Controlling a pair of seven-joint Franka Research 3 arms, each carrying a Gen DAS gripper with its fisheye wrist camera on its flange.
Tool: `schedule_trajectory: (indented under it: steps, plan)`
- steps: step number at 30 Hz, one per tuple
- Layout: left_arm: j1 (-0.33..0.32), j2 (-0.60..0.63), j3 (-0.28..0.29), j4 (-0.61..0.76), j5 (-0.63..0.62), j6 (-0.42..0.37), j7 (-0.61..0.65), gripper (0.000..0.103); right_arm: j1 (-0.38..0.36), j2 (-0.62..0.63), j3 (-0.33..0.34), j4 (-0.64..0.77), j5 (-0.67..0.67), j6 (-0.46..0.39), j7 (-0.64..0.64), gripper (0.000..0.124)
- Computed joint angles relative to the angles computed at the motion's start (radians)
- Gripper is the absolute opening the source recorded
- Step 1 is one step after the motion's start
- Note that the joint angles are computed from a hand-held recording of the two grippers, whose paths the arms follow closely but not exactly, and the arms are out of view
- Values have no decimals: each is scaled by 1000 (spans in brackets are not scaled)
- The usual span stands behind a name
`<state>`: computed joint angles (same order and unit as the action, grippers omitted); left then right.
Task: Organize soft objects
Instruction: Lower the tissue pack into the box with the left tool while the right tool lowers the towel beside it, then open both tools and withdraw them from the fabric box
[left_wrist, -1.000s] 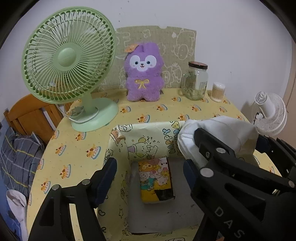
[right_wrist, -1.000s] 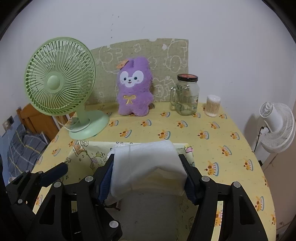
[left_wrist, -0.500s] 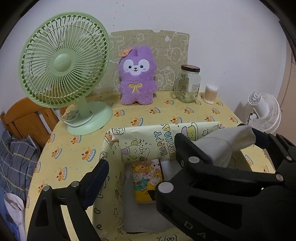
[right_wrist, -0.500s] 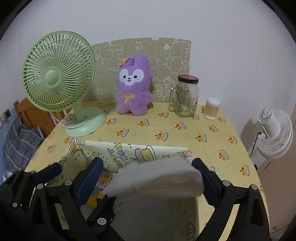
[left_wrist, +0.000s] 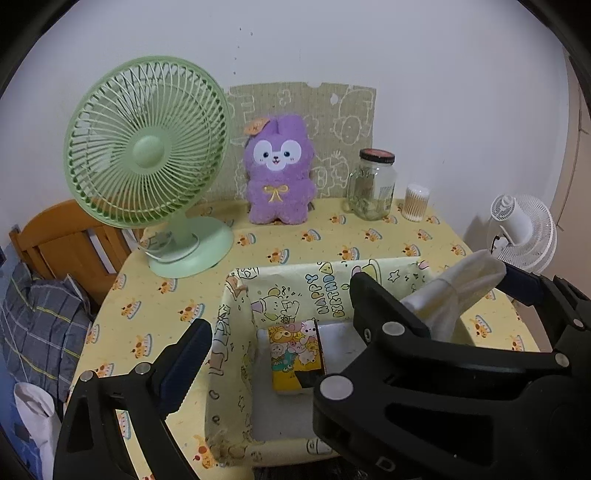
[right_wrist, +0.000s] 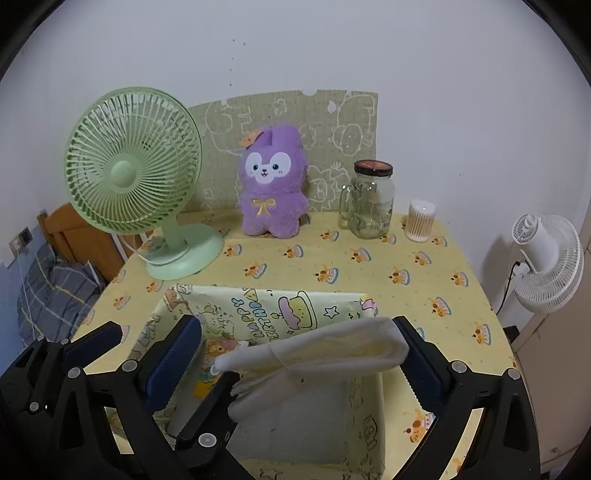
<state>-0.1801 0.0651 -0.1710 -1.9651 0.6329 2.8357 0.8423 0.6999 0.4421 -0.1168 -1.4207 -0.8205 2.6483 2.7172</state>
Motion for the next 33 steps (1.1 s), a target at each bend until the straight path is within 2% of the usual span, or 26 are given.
schedule_trajectory:
  steps: [6, 18, 23, 30, 33]
  plan:
    - [2, -52, -6, -38, 29, 5, -38, 98, 16, -57, 2, -53, -67, -2, 51, 102]
    - [35, -138, -38, -107, 107, 14, -129, 100, -18, -152, 78, -141, -211, -22, 158, 102]
    - [40, -106, -34, -80, 108, 9, -123, 100, -38, -113, 90, -97, -191, -13, 131, 102]
    - [34, -48, -14, -49, 33, 18, -51, 100, -30, -26, 66, 0, -109, -18, 40, 102]
    - [29, -47, -9, -53, 44, 25, -54, 100, -17, -21, 44, -3, -88, 0, 29, 102]
